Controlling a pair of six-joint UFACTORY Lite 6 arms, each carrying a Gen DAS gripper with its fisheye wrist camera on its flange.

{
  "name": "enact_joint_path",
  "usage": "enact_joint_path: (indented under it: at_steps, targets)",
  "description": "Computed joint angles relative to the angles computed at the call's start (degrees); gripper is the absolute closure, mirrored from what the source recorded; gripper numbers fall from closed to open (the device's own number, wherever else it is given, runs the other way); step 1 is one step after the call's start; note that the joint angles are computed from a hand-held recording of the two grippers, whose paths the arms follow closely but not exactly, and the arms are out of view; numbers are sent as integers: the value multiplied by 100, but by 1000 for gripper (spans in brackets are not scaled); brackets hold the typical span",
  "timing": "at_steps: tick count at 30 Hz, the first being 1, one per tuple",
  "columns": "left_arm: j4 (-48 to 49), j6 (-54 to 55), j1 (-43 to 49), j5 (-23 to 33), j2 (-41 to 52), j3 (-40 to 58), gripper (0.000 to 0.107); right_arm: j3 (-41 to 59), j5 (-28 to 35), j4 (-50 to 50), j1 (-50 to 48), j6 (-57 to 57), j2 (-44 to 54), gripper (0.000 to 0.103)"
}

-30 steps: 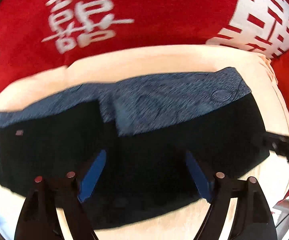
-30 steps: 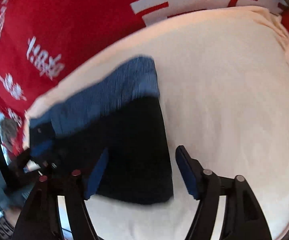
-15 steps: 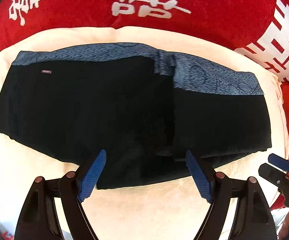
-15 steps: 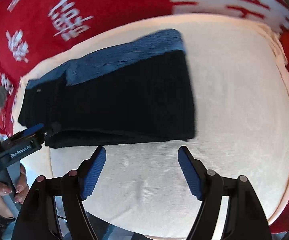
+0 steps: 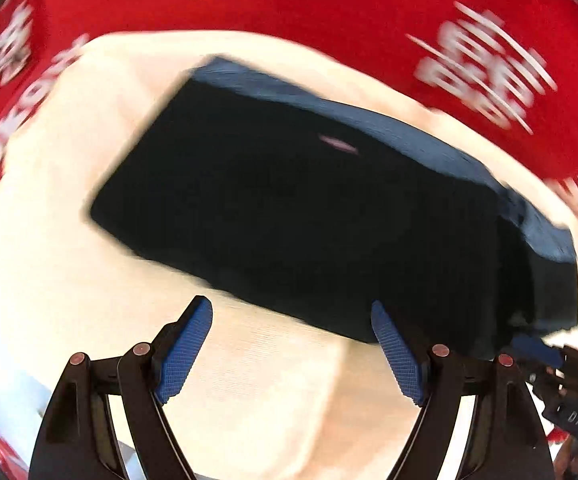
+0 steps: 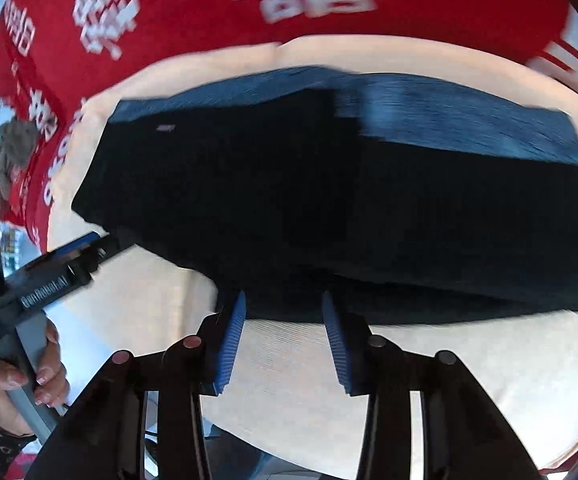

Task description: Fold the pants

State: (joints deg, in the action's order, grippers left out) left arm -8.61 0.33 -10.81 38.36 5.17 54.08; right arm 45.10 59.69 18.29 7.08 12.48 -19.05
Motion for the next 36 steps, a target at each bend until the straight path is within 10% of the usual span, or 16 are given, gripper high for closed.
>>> enact_joint_path:
  at_steps: [8,18,36]
  targets:
    - [-1401,1879,1984,-309,610,68,24,403,-618,-442,975,613,1298,50]
    - [-4915,4883,3057,971,1633,59,24,458,-534,-525,1219,560,1346,45]
    - [-5445,4468,2369,757,2133,855,24,250,-734,-342,941,128,1326,44]
